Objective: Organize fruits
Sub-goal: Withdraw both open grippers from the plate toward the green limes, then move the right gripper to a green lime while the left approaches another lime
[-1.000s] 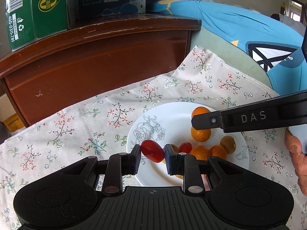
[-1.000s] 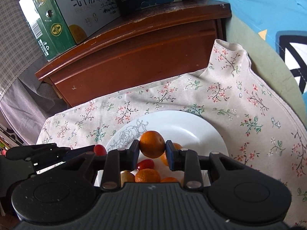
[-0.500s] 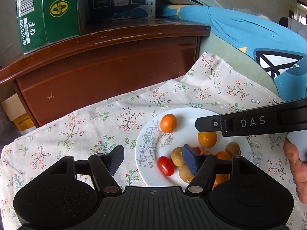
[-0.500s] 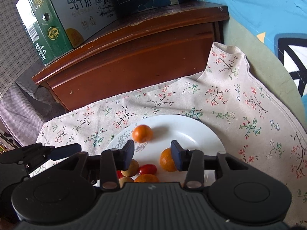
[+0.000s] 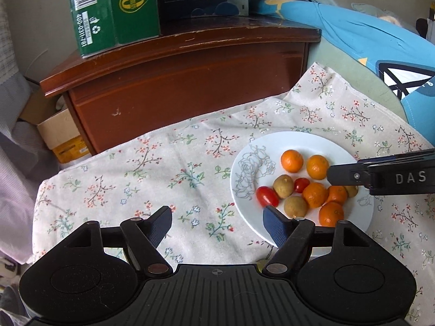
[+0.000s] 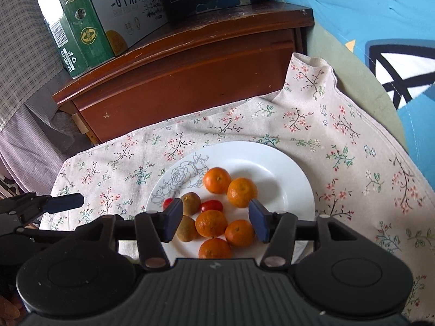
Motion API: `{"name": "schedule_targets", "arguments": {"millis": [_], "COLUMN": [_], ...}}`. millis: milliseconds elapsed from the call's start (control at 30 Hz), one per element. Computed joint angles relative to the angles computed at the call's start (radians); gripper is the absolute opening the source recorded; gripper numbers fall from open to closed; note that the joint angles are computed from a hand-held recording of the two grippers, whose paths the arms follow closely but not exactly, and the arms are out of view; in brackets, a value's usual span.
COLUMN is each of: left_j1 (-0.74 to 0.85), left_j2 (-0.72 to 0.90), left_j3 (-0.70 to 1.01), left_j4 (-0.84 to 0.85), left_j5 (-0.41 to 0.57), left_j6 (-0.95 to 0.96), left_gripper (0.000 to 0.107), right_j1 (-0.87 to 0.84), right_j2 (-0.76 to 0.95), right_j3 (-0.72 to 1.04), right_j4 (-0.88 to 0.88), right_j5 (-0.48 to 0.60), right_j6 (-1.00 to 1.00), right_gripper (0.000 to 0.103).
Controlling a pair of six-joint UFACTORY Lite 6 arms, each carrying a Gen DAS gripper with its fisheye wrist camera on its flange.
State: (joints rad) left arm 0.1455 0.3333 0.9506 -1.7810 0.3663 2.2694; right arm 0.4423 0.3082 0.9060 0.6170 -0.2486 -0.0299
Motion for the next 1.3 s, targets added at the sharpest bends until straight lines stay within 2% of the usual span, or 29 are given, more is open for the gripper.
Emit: {"name": "schedule_targets", "arguments": {"millis": [100,333,600,700,800,967,1067,1133,1300], "left_j1": [0.037,0.068,0.11,0.133,0.145,0.16,0.182,0.196,0.221], "left_j2": [-0.012,-0.071,-0.123,-0.126,-0.133,-0.181,-0.213,-0.228,-0.23], "left_j3": [-0.012,-0.094,-0.176,-0.19,-0.212,-0.281,-0.315,-0.332,-0.337], "left_j4": [0.079,0.089,0.087,0.15,0.179,0.097,0.119,0.125,0.154], "left_j5": [0.011,-0.013,-0.051,-0.063,-0.087,-0.118,-0.112,-0.113,-0.11], "left_j6": [-0.079,-0.036,0.009,-0.042,-0.053,0.076,0.075,0.076,0.051], "left_gripper": [0.075,0.075,0.075,0.075,0.075,0.075,0.078,0.082,0.082], "right_j1": [0.033,0.154,0.295,0.346,0.396,0.476,0.526,0.54,0.563], "right_j2": [-0.036,-0.078,-0.082,-0.072,-0.052,-0.008,0.019,0.031,0.023], "right_j3": [-0.043,-0.104,-0.161,-0.173,-0.176,-0.16,-0.128,-0.114,-0.113], "right_j4": [0.037,0.284,0.371,0.422,0.472,0.534,0.634,0.633,0.692], "right_j5": [-0.003,-0.037,-0.055,-0.067,-0.063,-0.063,-0.083,-0.081,-0.112], "right_j6": [-0.01,-0.235,-0.244,-0.258,-0.279,-0.311,-0.445,-0.455,-0.518], "right_gripper": [0.055,0.055,0.056,0.056,0.055,0.056,0.057,0.058,0.058]}}
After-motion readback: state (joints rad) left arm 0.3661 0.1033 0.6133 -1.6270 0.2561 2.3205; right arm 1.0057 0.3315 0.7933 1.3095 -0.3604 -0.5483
